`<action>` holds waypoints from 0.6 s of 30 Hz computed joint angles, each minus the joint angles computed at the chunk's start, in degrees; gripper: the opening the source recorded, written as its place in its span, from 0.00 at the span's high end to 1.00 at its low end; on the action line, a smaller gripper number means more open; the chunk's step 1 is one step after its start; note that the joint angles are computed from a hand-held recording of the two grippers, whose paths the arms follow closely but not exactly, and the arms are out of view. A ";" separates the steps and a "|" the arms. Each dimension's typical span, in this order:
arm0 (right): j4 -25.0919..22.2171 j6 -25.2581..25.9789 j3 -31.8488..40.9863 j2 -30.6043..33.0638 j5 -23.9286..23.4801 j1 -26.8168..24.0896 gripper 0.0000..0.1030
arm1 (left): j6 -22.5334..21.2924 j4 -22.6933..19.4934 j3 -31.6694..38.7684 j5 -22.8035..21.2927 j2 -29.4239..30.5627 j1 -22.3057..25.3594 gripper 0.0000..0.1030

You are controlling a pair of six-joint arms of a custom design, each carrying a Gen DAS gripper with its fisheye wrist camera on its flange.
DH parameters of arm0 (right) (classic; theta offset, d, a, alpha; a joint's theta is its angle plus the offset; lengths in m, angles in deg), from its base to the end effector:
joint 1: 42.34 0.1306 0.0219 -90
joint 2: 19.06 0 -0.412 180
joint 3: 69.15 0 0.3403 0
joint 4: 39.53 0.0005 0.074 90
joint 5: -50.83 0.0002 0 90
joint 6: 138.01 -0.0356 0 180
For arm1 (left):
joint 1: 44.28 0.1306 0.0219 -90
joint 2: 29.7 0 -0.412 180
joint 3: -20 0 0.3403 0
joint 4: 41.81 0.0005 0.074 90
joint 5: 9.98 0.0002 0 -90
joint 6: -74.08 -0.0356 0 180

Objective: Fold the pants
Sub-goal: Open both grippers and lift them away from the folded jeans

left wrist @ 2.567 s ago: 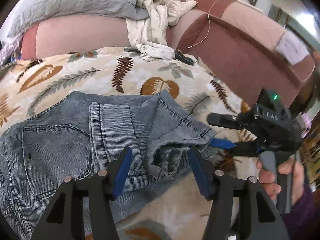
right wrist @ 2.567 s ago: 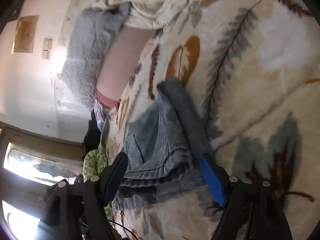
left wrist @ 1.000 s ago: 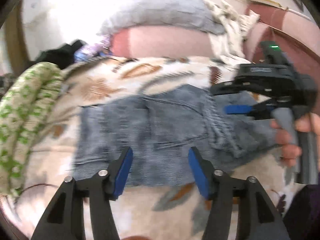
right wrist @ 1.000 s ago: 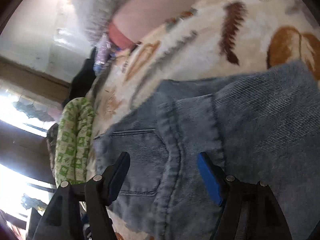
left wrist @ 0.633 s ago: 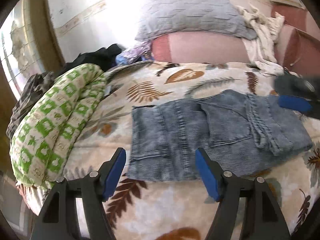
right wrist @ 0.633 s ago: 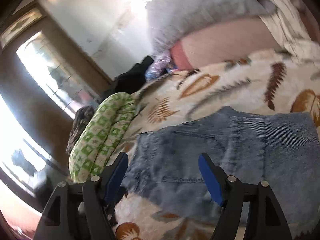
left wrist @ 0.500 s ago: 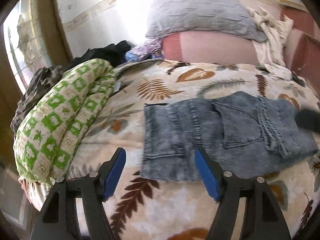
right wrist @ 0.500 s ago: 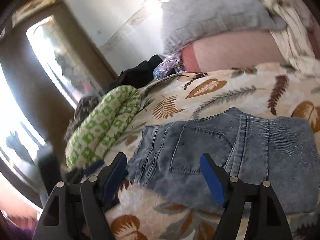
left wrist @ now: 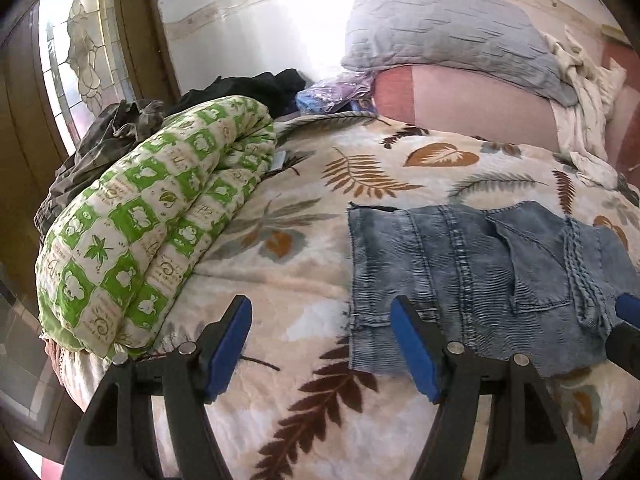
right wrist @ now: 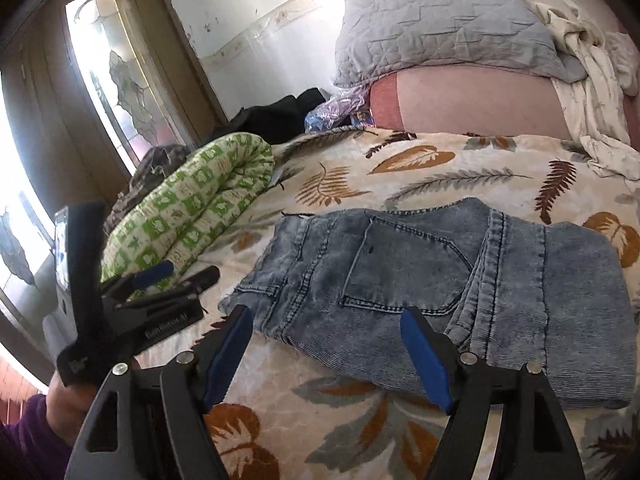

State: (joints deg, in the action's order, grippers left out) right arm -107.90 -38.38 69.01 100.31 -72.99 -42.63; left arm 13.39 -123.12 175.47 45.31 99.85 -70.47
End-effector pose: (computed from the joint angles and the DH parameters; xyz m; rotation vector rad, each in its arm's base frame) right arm 0.6132 0.0162 0.5203 -0.4481 2.2936 0.6295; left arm 0.5909 -0.2686 0.5119 -0.2893 2.3157 0.3055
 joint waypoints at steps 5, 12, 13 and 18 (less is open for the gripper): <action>0.04 -0.19 -0.09 0.71 1.35 0.36 0.23 | 0.80 0.67 -2.17 0.20 -0.53 0.94 0.30; -0.94 1.01 0.25 1.75 3.46 1.40 0.23 | 2.95 1.85 -5.82 1.50 -1.49 2.34 0.30; -0.89 1.12 0.15 1.79 3.59 1.49 0.23 | 3.40 2.10 -6.54 2.00 -1.70 2.59 0.30; -1.15 0.89 0.47 2.34 4.26 1.76 0.23 | 5.64 3.49 -10.37 4.58 -3.18 3.67 0.30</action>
